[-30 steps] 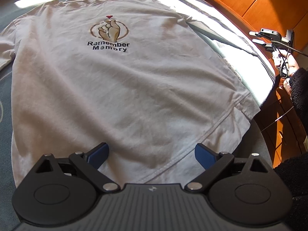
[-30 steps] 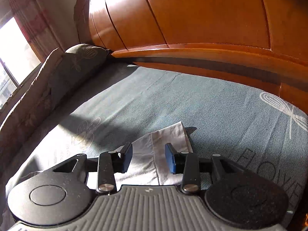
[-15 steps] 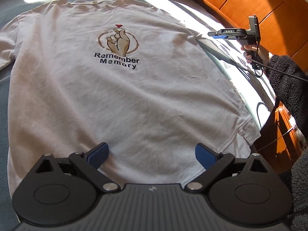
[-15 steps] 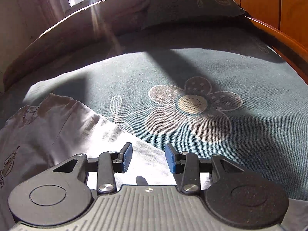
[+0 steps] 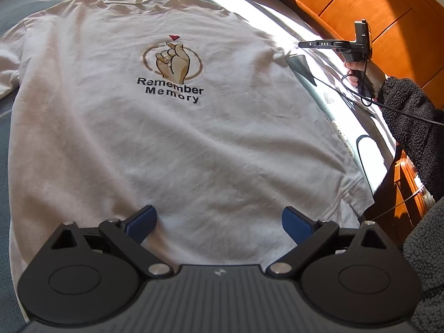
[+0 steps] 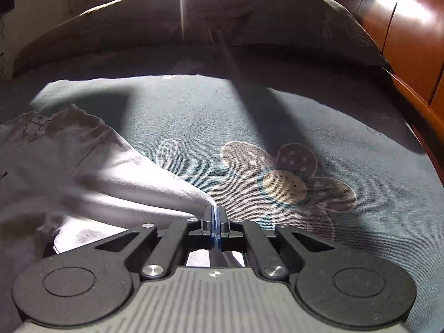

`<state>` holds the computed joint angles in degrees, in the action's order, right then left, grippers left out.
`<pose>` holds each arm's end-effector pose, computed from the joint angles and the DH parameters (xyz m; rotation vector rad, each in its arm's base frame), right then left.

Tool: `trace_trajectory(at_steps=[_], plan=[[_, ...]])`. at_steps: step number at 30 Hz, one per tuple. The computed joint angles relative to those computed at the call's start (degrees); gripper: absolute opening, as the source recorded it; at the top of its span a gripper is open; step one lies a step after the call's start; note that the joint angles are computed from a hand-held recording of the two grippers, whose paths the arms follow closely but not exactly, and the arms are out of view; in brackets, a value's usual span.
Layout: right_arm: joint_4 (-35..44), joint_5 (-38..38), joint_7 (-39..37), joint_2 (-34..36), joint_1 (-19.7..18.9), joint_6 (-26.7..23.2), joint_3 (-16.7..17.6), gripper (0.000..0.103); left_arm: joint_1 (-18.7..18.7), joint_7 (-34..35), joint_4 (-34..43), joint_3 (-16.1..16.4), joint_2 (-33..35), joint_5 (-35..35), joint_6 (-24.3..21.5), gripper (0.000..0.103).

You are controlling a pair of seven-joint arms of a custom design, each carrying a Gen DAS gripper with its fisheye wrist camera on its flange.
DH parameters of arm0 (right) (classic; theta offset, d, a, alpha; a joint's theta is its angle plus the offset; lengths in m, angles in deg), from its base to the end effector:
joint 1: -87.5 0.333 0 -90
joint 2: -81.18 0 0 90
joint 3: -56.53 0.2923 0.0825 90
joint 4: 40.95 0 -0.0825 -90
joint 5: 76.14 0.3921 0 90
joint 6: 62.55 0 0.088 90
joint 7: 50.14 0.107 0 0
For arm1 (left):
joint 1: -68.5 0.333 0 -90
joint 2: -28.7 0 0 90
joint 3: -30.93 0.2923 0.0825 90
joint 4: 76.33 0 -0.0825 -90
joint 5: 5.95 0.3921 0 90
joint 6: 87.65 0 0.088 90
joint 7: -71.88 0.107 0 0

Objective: Fold clothes

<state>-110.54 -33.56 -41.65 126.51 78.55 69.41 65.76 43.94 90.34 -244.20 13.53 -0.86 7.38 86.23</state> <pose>0.7740 -0.0178 0.3246 -2.2621 0.7514 -0.2845 0.2816 -0.2596 0.3425 -2.3023 1.7266 -0.9130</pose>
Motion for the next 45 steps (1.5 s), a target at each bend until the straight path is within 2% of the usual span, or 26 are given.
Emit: trace_trajectory(at_steps=[2,4,7,9,11,13,17,23,26,29,32,34,36,37,38,39,40,42,45], plan=[[-2.42,-0.79,0.91,-1.34,1.16,2.91,-0.83,0.010,-0.09,0.23,0.23,0.09,0.14,0.10,-0.38,0.097],[-7.27,1.29,-0.43,-4.50,0.40,5.98,0.20,0.018,-0.02,0.31,0.10,0.03,0.00,0.21,-0.31,0.097],[-13.68,6.35,-4.23,-9.65,-2.21,3.25,1.85,0.028,0.36,0.03,0.11,-0.40,0.02,0.43,-0.18,0.097],[-17.36,6.40,-6.93,-12.64,-2.21,-1.08,0.92,0.039,0.52,-0.07,0.17,-0.58,0.08,0.62,-0.20,0.097],[-20.51,5.58,-9.16,-15.05,-1.47,-4.24,-0.53,0.040,0.62,-0.08,0.27,-0.69,0.15,0.82,-0.31,0.097],[-24.91,3.02,-11.60,-17.20,0.83,-0.96,-2.93,0.040,0.68,-0.07,0.26,-0.76,0.14,1.02,-0.27,0.097],[-25.60,2.26,-7.75,-18.40,0.44,-1.68,-6.29,0.046,0.79,0.02,0.07,-0.85,0.04,1.39,0.02,0.097],[-19.59,10.21,8.14,-15.56,-7.18,-6.52,-9.18,0.048,1.60,-0.42,-0.03,-1.72,0.01,1.98,0.43,0.098],[-18.39,16.51,12.54,-14.05,-10.77,-2.07,-8.85,0.048,1.73,-0.58,0.04,-1.87,0.12,2.37,0.45,0.098],[-13.42,18.86,12.41,-9.76,-12.14,5.10,-7.97,0.048,0.69,0.38,0.26,-0.49,0.41,2.07,0.11,0.098],[-4.09,14.08,15.26,-2.30,-11.33,9.14,-7.81,0.048,0.77,0.30,0.98,-0.70,0.81,1.75,-0.92,0.098],[1.91,10.13,18.05,2.47,-11.05,8.50,-7.73,0.048,0.88,0.06,1.34,-0.95,0.96,1.66,-1.57,0.099],[3.61,8.06,17.43,4.28,-11.50,8.84,-6.41,0.050,0.91,-0.14,1.69,-1.07,1.14,1.61,-2.17,0.099],[2.16,7.79,15.57,3.53,-11.97,10.04,-5.27,0.050,0.68,0.08,1.83,-0.75,1.32,1.52,-2.29,0.100],[0.58,7.58,13.60,2.60,-12.73,10.60,-4.01,0.040,0.46,0.35,1.98,-0.44,1.50,1.41,-2.43,0.100],[-0.44,7.12,12.42,1.93,-13.34,10.15,-3.22,0.015,0.27,0.70,2.19,-0.12,1.72,1.29,-2.64,0.101],[-1.69,7.01,11.06,1.22,-13.69,10.57,-2.64,0.008,0.10,1.07,2.40,0.17,1.93,1.16,-2.88,0.101],[-2.46,6.88,9.56,0.74,-13.84,11.59,-2.14,0.006,-0.24,1.86,2.79,0.65,2.24,0.85,-3.50,0.101],[2.69,7.23,12.19,3.55,-13.79,12.39,-1.70,0.005,-0.35,2.45,3.17,0.71,2.42,0.41,-4.22,0.101]])
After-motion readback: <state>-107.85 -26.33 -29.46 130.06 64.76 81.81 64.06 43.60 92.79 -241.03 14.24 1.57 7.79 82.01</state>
